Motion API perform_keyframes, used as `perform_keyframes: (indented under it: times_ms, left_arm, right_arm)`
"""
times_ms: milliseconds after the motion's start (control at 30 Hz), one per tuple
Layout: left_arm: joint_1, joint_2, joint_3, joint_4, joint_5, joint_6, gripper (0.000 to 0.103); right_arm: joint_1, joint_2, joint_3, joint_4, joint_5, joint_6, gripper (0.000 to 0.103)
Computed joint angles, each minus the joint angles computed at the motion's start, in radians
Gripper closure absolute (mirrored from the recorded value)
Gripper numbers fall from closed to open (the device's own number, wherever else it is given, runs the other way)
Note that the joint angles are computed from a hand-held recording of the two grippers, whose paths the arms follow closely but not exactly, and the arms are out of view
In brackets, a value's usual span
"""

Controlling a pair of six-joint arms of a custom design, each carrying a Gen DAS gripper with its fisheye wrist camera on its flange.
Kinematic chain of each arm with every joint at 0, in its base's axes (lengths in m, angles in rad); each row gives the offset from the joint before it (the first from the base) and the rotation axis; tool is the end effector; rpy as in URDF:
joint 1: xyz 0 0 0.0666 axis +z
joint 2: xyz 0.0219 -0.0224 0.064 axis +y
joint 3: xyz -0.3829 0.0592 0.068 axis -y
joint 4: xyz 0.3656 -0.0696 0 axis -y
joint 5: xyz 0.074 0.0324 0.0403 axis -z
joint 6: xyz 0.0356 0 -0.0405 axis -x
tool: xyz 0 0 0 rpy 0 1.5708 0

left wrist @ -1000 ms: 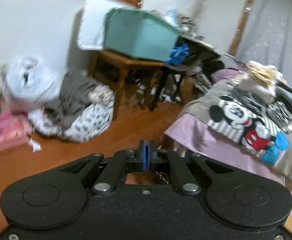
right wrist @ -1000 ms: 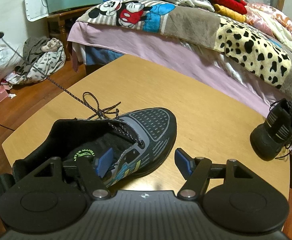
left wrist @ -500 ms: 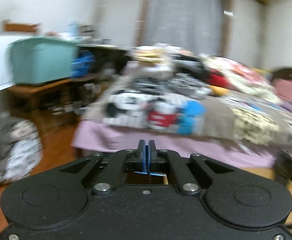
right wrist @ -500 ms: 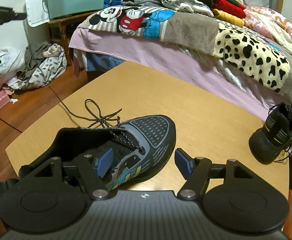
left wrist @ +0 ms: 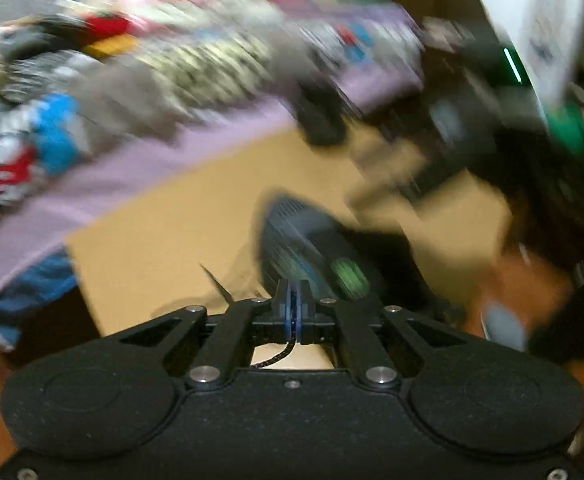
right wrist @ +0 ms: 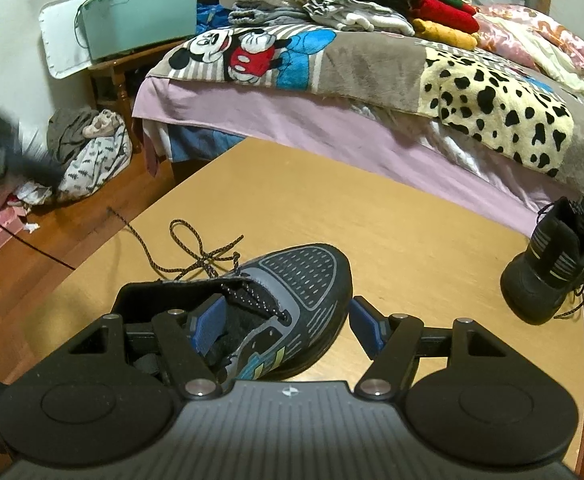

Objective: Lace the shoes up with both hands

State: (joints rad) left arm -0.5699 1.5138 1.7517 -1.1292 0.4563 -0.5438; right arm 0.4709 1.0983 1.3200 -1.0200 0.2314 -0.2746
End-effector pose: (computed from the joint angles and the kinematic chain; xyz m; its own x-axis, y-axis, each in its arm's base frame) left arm 0.4036 -0.2778 0.5204 -0.1893 0.6729 -0.7151 0.9528 0.3018 0.0318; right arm 0.3073 0.1469 0.5049 -0.6954 -0.0578 -0.7163 -0.1147 0.9929 0.0312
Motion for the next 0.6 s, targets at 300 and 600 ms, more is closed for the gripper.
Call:
perform_keyframes:
  times_ms: [300, 600]
  left_arm:
    - [-0.056, 0.069, 0.002, -0.201, -0.141, -0.184, 0.094]
    - [0.035, 0.084, 0.075, -0.193, 0.009, -0.024, 0.074]
  right_arm:
    - [-0.014, -0.006, -0.007, 0.017, -0.007, -0.023, 0.035]
    - [-0.086, -0.044, -0.06, 0.105, -0.065, -0.16, 0.035]
